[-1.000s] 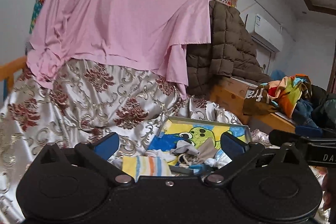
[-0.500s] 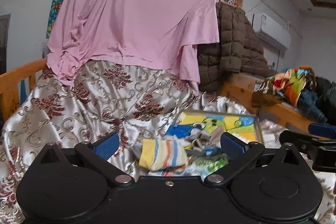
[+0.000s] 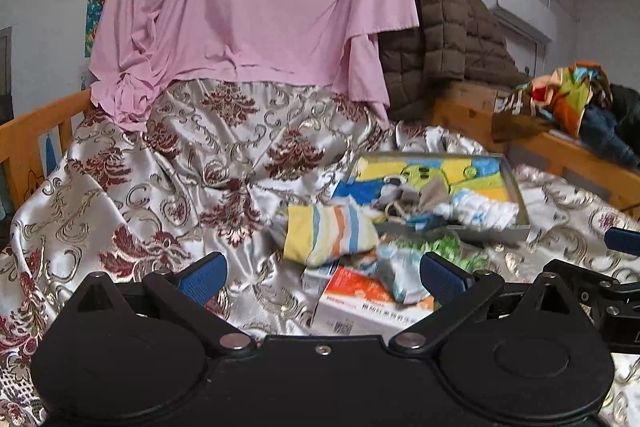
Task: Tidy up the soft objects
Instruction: 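Move both tools back over the remaining pile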
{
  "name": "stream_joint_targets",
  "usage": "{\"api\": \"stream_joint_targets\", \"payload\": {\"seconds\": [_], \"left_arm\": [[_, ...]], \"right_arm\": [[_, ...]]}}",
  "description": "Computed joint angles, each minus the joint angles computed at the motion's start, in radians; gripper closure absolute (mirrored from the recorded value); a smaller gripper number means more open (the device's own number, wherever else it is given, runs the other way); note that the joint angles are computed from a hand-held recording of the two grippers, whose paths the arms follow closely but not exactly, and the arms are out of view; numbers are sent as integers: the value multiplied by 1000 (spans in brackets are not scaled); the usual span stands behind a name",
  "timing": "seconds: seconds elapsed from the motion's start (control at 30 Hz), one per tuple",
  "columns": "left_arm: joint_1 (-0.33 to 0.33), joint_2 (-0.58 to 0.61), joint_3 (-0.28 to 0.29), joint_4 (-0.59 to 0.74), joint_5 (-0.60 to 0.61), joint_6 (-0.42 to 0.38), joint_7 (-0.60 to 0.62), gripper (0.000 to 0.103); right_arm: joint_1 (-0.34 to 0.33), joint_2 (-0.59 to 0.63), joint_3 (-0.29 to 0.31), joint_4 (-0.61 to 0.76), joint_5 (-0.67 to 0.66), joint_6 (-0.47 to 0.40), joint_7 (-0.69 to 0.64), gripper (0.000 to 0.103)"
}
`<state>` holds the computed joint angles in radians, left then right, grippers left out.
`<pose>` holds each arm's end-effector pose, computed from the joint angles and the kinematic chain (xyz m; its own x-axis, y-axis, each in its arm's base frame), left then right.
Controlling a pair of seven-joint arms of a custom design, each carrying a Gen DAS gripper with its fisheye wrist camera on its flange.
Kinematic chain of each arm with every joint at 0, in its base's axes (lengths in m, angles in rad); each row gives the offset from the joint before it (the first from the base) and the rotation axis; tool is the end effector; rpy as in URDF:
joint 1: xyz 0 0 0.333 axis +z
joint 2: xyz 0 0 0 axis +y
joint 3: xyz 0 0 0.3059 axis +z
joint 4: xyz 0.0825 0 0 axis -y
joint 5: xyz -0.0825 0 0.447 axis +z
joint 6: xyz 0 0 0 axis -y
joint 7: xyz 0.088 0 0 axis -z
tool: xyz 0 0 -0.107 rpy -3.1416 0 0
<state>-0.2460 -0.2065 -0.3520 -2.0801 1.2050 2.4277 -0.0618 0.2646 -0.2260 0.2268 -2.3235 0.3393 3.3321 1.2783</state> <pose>0.4948 -0.3462 0.5445 0.2166 -0.9744 0.0603 -0.3916 -0.1433 -0.9089 0.5140 0.2428 0.5371 0.4006 -0.9156 0.0334 -0.2999 -0.1655 -0.9395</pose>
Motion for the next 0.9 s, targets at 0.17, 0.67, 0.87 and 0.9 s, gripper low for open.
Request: {"api": "stream_joint_targets", "payload": {"seconds": [0.17, 0.67, 0.87, 0.9], "left_arm": [[-6, 16, 5, -6, -26, -14, 42, 1], [-23, 59, 28, -24, -105, -29, 160, 1], [-26, 78, 38, -21, -132, -20, 200, 1], [-26, 82, 41, -19, -138, -13, 218, 1]], "right_arm": [[62, 14, -61, -18, -3, 4, 24, 0], [243, 61, -261, -27, -53, -49, 60, 0], [189, 79, -199, -14, -38, -83, 32, 0], [220, 78, -227, -12, -18, -91, 15, 0]]}}
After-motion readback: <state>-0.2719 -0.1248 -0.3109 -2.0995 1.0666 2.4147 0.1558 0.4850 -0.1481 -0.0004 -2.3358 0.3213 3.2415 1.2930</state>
